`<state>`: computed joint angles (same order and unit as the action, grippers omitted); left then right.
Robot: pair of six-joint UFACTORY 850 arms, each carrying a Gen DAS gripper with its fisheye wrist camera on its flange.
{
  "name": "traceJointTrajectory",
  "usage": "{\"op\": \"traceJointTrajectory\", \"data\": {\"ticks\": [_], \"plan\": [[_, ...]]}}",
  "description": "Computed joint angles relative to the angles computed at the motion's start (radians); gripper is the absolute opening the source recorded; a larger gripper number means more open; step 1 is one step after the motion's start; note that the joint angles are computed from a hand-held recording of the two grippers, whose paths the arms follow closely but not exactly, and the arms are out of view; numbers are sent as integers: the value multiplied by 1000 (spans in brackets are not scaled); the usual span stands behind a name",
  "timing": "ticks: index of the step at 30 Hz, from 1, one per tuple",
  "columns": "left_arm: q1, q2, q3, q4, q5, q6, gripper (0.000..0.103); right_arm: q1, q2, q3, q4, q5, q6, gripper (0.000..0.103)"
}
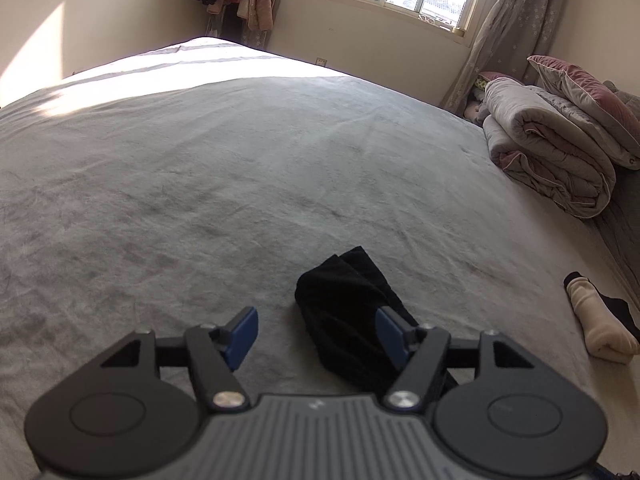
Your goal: Fold clothes
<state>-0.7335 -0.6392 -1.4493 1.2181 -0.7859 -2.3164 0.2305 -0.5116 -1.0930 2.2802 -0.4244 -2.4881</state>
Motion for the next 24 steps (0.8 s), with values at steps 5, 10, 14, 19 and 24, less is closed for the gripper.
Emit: {"op": "traceJointTrajectory", "data": {"ticks": [5,10,14,19,24], "plan": [[-41,18,66,41,19,-87,71,10,13,22,34,-30,-65,91],[-71,26,126,116,42,-175,71,14,23,46,16,-99,-93,90],[-80,39,204,285,107,-359,70,15,34,74,-32,-184,-100,76],[-54,49,234,315,260,-384,59,36,49,119,-41,-236,-199,62],[-41,49,241,392,284,-446,59,90,45,130,114,-169,-424,51]]}}
